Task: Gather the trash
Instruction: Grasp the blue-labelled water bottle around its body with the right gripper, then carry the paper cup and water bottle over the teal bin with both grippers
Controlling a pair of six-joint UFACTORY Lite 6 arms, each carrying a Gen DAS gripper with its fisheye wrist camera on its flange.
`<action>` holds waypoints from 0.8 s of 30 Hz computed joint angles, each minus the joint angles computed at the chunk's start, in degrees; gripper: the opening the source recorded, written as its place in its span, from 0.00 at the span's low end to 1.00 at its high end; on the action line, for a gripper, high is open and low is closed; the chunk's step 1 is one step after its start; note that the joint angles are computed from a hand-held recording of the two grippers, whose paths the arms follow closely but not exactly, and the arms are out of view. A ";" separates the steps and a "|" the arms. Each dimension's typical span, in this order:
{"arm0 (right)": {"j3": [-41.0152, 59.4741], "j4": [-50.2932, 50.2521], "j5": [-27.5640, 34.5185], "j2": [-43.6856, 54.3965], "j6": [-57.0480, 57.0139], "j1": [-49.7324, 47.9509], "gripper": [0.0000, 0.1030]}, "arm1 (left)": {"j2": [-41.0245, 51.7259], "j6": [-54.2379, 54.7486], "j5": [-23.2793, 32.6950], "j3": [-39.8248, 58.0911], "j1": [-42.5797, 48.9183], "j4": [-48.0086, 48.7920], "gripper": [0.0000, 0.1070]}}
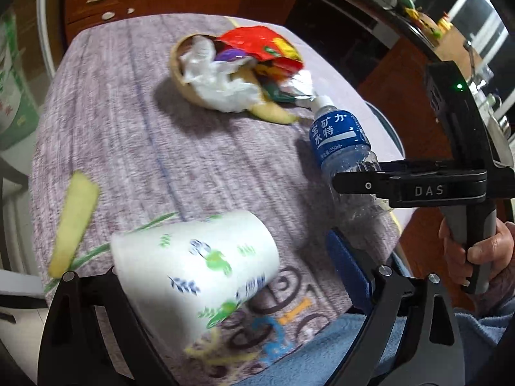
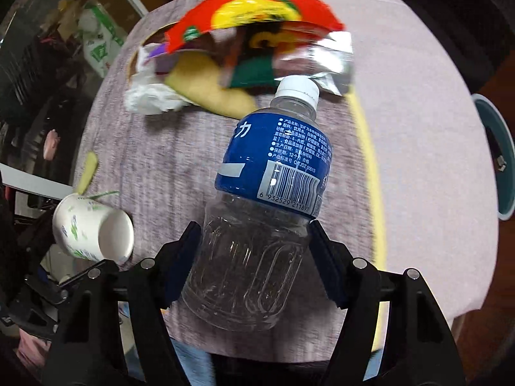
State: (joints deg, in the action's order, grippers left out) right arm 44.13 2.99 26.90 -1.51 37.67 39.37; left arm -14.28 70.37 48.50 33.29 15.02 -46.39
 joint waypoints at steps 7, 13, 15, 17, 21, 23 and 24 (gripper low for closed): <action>-0.92 -4.01 0.01 -0.87 2.21 0.59 0.64 | -4.81 -4.75 -1.03 -1.78 3.98 5.49 0.87; -1.21 -5.78 -0.52 -1.06 3.19 1.30 0.64 | -5.59 -0.84 2.52 -0.48 16.23 9.57 0.87; -1.75 -6.06 -0.65 -1.73 3.53 1.86 0.63 | -6.80 1.32 2.73 -1.02 18.86 11.01 0.87; -2.43 -5.04 -1.11 -2.38 2.69 2.77 0.63 | -6.63 3.12 2.16 -1.02 19.09 11.77 0.87; -2.75 -5.90 -0.76 -2.58 3.43 3.94 0.63 | -7.16 8.25 -3.08 -1.10 14.19 11.24 0.87; -2.58 -4.67 -0.22 -2.63 2.58 3.41 0.63 | -4.83 11.01 -3.57 0.83 11.01 10.91 0.87; -2.66 -4.70 0.03 -2.79 2.98 3.50 0.63 | -2.74 12.77 -3.60 2.23 8.54 11.46 0.87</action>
State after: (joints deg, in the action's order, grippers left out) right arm 41.47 -1.71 26.93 -4.30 40.65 42.87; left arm -17.02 83.14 44.91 35.52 23.56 -34.93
